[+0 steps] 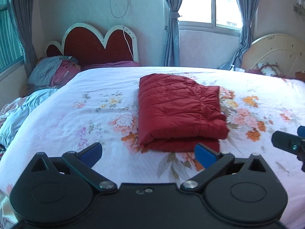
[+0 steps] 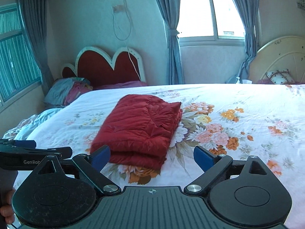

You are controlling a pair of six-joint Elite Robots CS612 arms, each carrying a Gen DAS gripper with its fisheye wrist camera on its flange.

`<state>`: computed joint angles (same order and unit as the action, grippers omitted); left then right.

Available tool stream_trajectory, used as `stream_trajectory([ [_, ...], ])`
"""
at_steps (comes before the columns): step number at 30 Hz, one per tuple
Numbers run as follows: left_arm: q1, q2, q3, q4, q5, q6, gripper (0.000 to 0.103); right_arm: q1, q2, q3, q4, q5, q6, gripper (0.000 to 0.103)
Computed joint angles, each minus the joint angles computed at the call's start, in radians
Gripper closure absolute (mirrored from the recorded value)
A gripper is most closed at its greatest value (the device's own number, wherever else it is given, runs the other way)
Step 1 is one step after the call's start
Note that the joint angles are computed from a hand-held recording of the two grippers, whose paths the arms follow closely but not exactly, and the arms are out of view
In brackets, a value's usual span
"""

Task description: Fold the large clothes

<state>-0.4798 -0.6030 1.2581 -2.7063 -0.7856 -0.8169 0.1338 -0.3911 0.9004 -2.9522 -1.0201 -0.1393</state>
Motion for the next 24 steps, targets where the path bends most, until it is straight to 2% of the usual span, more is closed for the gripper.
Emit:
stream_trajectory([
  [2,-0.011,-0.013,0.017,0.016,0.012,-0.019,0.000,-0.004,-0.026,0.049,-0.038,0.001,0.002,0.010],
  [7,-0.033,-0.040,0.057,-0.004,0.017,-0.001,0.000,-0.010,-0.066,0.127,-0.112,0.007,0.015,0.010],
  [10,-0.042,-0.053,0.072,-0.003,0.031,-0.026,0.000,-0.012,-0.084,0.162,-0.155,0.001,0.018,0.010],
  [14,-0.052,-0.065,0.092,-0.031,0.042,-0.024,0.000,-0.018,-0.095,0.185,-0.183,0.005,0.030,0.010],
  [24,-0.061,-0.070,0.097,-0.030,0.055,-0.019,0.000,-0.025,-0.104,0.204,-0.203,0.012,0.046,0.010],
])
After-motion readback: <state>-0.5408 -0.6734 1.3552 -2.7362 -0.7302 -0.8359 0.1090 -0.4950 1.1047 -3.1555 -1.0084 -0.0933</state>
